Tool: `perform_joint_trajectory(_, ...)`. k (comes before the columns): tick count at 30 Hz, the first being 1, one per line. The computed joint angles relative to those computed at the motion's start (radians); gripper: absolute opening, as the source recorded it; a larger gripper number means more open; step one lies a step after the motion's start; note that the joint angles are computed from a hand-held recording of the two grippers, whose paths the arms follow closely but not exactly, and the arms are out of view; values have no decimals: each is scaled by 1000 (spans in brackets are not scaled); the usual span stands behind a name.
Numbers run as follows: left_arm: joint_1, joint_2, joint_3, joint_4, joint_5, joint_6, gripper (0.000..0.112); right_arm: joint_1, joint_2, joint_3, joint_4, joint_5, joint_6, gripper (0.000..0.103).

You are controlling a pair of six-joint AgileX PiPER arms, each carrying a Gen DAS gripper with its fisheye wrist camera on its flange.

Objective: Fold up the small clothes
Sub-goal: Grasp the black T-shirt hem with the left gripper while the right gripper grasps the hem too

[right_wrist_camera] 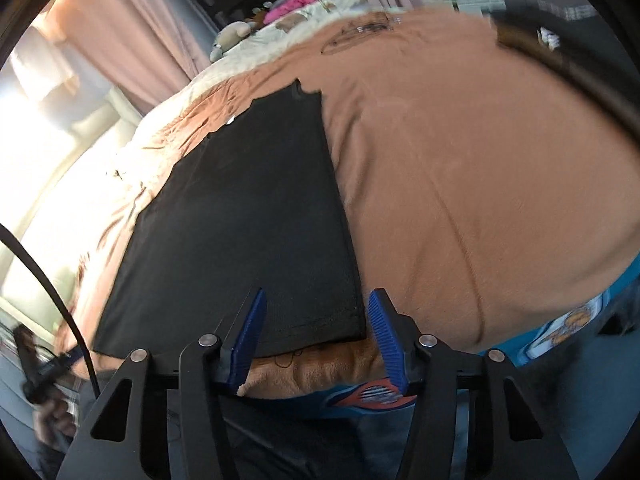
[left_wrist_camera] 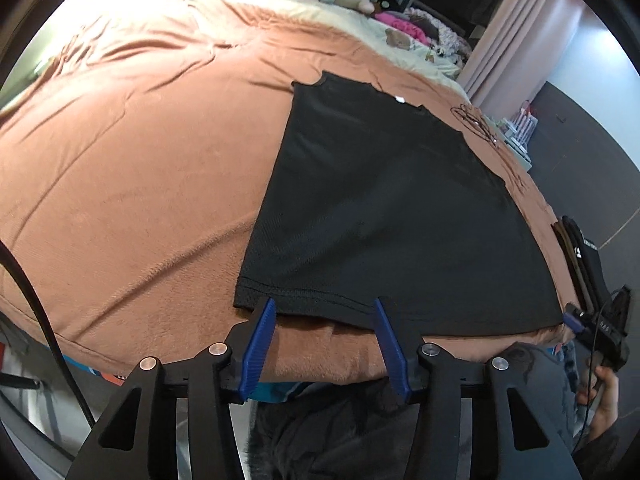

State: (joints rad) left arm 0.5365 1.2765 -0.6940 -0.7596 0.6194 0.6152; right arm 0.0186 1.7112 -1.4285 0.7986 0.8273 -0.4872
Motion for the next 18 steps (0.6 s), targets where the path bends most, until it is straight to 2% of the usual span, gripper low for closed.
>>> perform_joint_trajectory(4,11,59,-19,-5,16,-1,52,-98,64,-49,124,95,-73,50)
perform_joint_trajectory(9,70,101,-21,-111,62,76,51,-224,142,-81,314,309,-144,50)
perform_joint_trajectory(12,115,110,-25,-161,113,101,51,-252,166,-90,338,365,-162,50)
perform_joint_trajectory(14,153,119,-20,-204,155,126,51,-254,185,-94,352,353,-173,49)
perform_joint_trajectory(16,184,135,-20,-230,176,125,48,-247,196,-121,337,326,-160,37)
perform_joint_trajectory(17,194,135,-22,-228,178,111,43,-249,201,-133,316,313,-144,28)
perform_joint_trajectory(18,206,133,-25,-226,182,100,42,-243,192,-110,308,288,-144,16)
